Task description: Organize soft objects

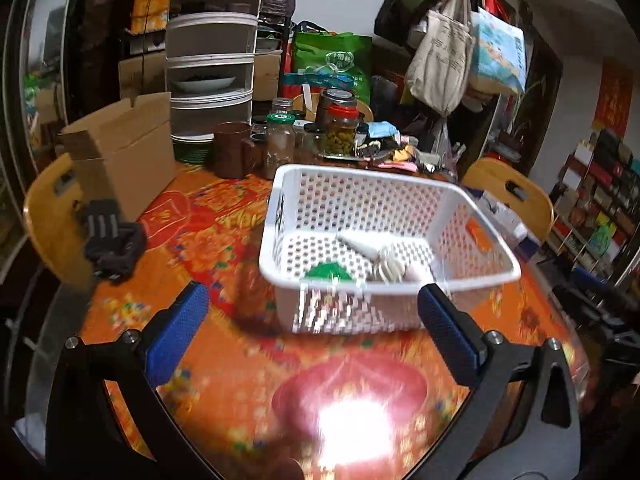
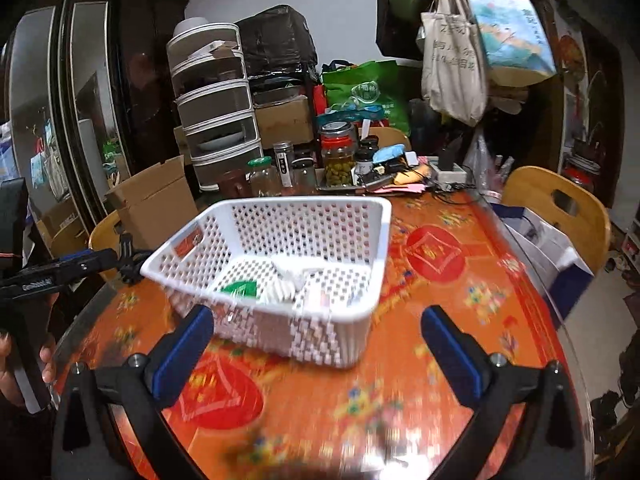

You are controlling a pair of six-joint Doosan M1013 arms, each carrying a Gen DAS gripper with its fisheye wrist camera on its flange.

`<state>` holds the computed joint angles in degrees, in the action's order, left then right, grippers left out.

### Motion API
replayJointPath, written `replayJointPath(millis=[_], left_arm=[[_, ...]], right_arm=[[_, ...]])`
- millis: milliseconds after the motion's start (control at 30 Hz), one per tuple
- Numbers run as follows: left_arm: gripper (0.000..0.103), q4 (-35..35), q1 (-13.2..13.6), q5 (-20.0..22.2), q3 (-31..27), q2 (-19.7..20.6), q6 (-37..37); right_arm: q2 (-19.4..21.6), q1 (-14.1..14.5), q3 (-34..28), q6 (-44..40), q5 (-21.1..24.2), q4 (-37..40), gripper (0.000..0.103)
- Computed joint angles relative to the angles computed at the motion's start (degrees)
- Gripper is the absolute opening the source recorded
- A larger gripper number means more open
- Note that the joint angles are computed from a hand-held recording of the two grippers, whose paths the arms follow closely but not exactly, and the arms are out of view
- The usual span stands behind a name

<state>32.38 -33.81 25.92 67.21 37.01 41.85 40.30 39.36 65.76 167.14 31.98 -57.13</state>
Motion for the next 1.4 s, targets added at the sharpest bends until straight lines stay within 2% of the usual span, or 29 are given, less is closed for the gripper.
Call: replayJointPath(millis=[100,200,267,367,467,533,633,900,1133,1400], left_arm=[[0.103,9.12,-1.94,-2.16,6.34,-4.02,-8.58],[0.103,11.96,-3.36,-5.24,10.89,-7.47,-11.53],[0.103,14.81,-4.55,-5.02,12.72,-9.05,-14.13],[0.103,22.87,-6.57,-3.61,15.34,-10.96,-21.84],[0.103,20.52,-7.10,-4.79,16.31,-11.52,-20.70],[0.103,18.39,-7.56,-3.26,15.88,-11.15,-18.77],[0.103,21.94,-8.11,-0.54,15.07,-10.35,-21.53],[0.103,16.30,-7.69,-0.56,12.82,-8.82,-15.22],[0.103,16.70,-7.68,-0.59,12.74,-8.70,-15.80],[0.103,16.92,-7.71,-0.68,13.04,-8.71,-16.26]], right_arm=[[-2.48,2.73,3.75,7.67,2.07,-8.55,0.103],[-4.12,4.92,5.37,10.73,4.75,-11.15,0.103],[-5.05,5.85,6.35,12.32,5.24,-12.43,0.103],[-5.66,6.77,6.51,11.39,6.05,-12.05,0.103],[-5.24,6.50,5.80,7.63,5.81,-8.79,0.103],[-4.48,6.04,4.70,4.20,6.65,-4.54,0.103],[-4.07,5.39,4.40,1.56,5.85,0.31,0.103],[-4.75,5.88,6.00,4.49,4.17,-3.06,0.103],[-5.20,5.60,6.71,5.75,3.70,-3.28,0.103],[-5.14,5.56,6.58,3.57,3.57,-2.11,0.103]])
